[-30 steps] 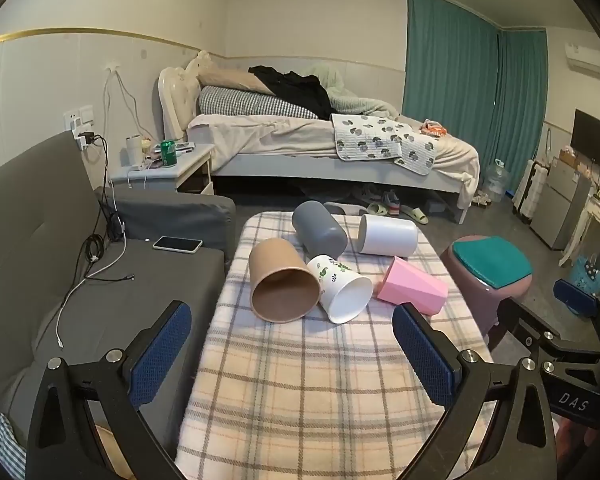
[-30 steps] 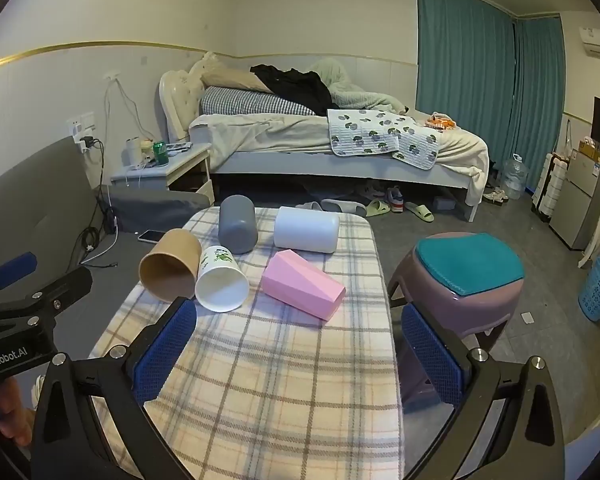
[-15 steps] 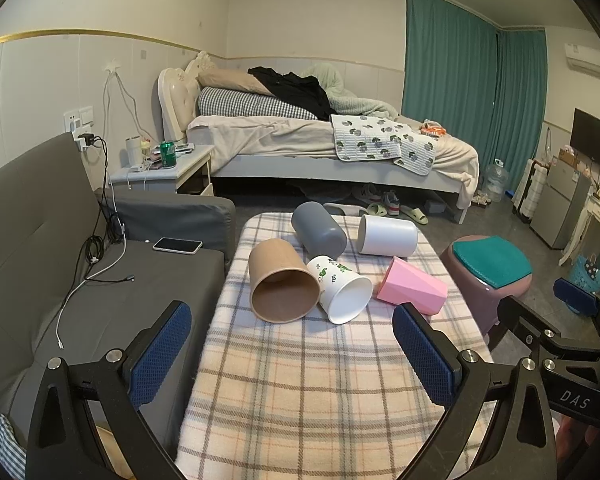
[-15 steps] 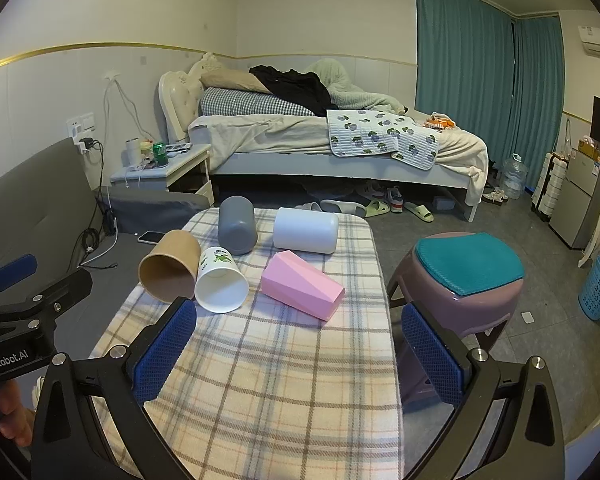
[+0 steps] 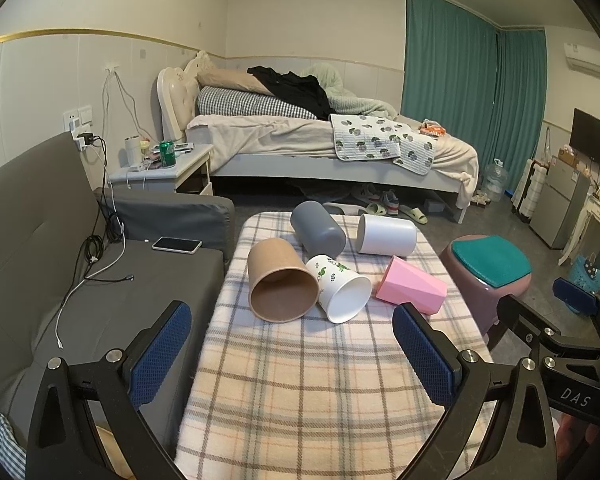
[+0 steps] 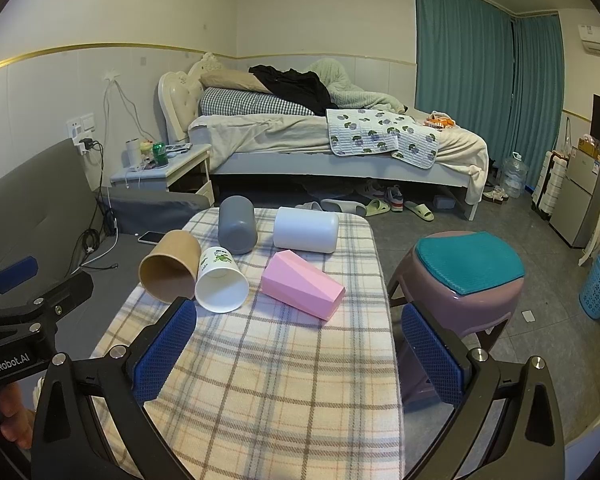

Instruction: Flip cup upside down

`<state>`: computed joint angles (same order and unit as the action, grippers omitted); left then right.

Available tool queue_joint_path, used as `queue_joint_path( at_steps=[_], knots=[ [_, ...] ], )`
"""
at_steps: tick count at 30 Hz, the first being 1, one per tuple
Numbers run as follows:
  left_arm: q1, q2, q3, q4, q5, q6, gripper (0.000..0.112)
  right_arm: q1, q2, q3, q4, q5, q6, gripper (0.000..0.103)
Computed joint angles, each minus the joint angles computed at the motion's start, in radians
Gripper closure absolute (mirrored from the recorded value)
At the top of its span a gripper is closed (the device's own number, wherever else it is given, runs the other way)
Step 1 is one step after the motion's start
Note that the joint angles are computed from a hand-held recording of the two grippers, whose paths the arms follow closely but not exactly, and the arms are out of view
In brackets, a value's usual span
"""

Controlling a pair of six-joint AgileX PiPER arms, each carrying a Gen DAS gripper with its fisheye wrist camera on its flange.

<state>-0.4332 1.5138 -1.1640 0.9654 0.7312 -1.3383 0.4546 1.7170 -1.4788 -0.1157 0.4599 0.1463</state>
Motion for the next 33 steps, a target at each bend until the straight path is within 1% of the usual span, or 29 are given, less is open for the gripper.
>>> queue_joint_path(
  at_steps=[8, 22, 33],
  knots=[
    [-0.001, 0.001, -0.001, 0.001, 0.003, 0.002, 0.009, 0.0, 0.003, 0.01, 0.004, -0.015, -0.003, 0.0],
    [-0.002, 0.001, -0.002, 0.001, 0.005, 0.004, 0.009, -0.003, 0.018, -0.02, 0.02, 0.003, -0.018, 0.0],
    [-0.002, 0.001, -0.001, 0.003, 0.004, 0.001, 0.009, -0.007, 0.022, -0.021, 0.03, 0.001, -0.029, 0.0]
  ],
)
